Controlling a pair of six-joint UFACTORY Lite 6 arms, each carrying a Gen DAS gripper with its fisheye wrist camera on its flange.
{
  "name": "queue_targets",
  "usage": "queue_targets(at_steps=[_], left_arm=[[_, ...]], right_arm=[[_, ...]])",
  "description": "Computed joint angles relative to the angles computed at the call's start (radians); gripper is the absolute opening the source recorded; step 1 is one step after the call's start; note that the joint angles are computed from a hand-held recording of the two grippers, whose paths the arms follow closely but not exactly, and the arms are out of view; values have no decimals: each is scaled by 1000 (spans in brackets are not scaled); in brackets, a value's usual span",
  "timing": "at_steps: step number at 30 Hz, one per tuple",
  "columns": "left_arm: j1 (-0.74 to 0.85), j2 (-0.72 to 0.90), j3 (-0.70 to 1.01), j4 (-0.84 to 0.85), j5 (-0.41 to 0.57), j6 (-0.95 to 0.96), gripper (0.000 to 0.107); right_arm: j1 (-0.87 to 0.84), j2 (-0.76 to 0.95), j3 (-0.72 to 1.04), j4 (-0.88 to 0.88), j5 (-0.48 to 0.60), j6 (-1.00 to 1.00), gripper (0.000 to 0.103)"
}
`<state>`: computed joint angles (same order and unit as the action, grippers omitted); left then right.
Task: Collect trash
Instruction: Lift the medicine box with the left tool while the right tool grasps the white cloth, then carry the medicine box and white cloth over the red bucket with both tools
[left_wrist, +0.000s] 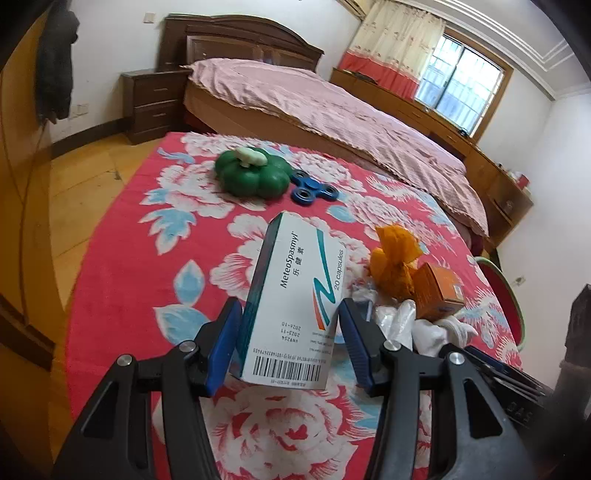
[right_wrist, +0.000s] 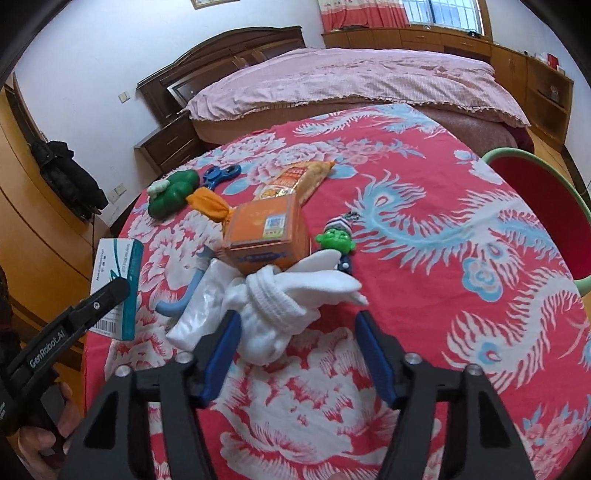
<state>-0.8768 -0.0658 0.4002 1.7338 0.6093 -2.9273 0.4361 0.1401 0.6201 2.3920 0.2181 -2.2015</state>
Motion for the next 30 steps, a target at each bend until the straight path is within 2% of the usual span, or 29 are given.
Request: queue_targets(at_steps=[2,5,12,19,24,30], left_arm=[[18,11,2,66,-18,-34,55],[33,24,3,138,-31,-80,55],[46,23,-20,228,-54,-180,55],[1,-16,-28,124,-24,-113,55],[-48,-35,-5,29,-7,-46,55],[-112,-34,57,-106,37,74,55]], right_arm=[[11,17,8,47,-4,-33,58],[14,35,22,3,-7,25,52],[41,45,29,68,-8,-37,38],[41,12,2,7,12,8,21],[19,-77,-53,-97,19,84,20],[-57,-200,-120,-328,50,270,20]])
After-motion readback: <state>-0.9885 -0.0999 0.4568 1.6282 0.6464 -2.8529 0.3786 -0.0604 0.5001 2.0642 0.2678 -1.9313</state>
